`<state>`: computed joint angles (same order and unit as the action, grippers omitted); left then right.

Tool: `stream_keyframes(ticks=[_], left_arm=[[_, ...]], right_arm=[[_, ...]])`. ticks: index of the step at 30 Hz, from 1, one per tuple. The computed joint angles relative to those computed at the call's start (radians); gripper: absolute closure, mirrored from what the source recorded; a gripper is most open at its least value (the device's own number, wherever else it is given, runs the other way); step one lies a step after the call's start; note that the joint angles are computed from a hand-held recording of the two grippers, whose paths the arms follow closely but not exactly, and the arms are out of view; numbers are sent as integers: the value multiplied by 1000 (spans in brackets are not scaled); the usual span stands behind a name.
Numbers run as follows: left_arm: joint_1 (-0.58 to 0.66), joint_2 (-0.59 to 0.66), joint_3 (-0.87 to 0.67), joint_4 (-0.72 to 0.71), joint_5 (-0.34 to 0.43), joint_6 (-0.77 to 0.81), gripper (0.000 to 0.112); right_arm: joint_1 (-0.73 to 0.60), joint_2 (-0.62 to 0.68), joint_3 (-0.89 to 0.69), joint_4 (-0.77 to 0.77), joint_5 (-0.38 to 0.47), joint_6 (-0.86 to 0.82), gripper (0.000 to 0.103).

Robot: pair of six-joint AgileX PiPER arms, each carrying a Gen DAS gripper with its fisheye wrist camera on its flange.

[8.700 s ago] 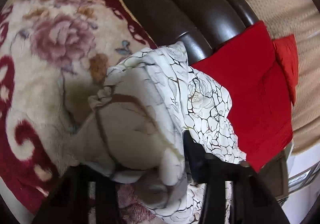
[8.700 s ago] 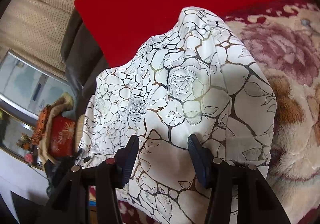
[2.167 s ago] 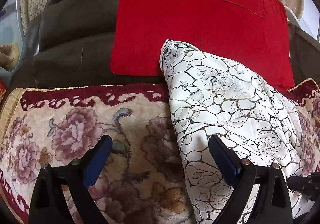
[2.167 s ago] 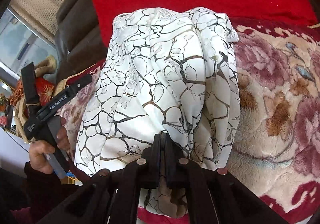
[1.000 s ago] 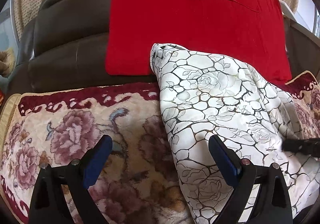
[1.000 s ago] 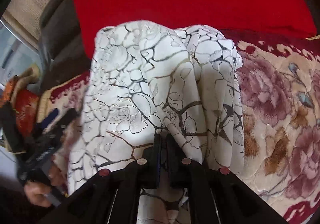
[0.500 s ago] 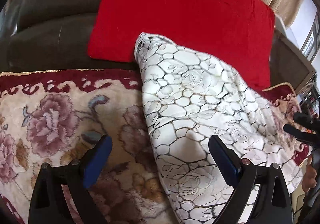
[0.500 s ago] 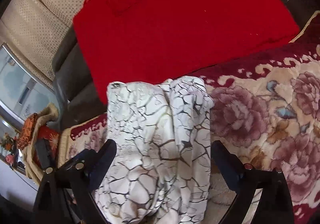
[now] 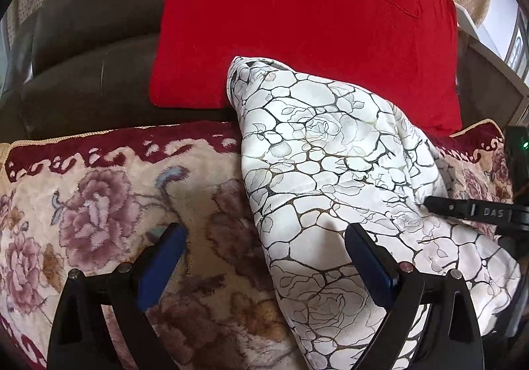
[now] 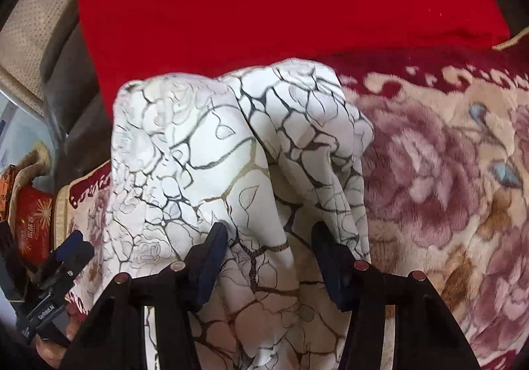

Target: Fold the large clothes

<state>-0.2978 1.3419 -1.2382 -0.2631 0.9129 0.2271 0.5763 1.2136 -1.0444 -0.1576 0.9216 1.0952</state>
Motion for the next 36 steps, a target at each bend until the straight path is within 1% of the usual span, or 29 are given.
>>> stream_keyframes(ticks=[3,6,9,13,14,16,19,22,23,24,25,26,27,32,36], left_arm=[[-9,-1,0,24,-8,-20,16],[-7,-4,1,24,-10,-19,15],[-14,-9,1,41,-13,-34,16],[-28,-15,4,63,-15,-53,16],[-30,-17,6,66,-17,-54,15],[-37,-19,9,79,-22,-62,15],[-46,-22,14,98,-26,-69,16],[-60,-19,18,130,-36,-79,16],[-64,-18,18,139,-38,-83,16],[-65,-15,17,144,-39,-83,15],[-68,-13,17,151,-38,-85,15],[-70,-12,17,156,-38,-86,15],[-72,-13,17,161,-40,-87,15],[-77,-19,20,175,-41,-83,16],[-75,-24,22,180,-40,-74,16]], right_arm=[[33,15,-69,-27,81,8,46],[51,4,-131,-45,136,21,44],[134,-2,-217,-141,205,71,44],[231,29,-323,-217,249,80,44],[240,43,-339,-231,254,83,44],[206,84,-372,-204,241,40,44],[70,154,-384,-77,186,-60,44],[-39,225,-369,41,174,-119,45],[-77,245,-349,91,161,-144,46],[-114,258,-307,148,123,-175,46],[-125,261,-286,164,101,-185,46],[-119,257,-273,156,85,-178,46],[-105,254,-282,134,93,-163,46],[-22,206,-346,50,180,-96,44],[98,134,-388,-22,241,-59,44]])
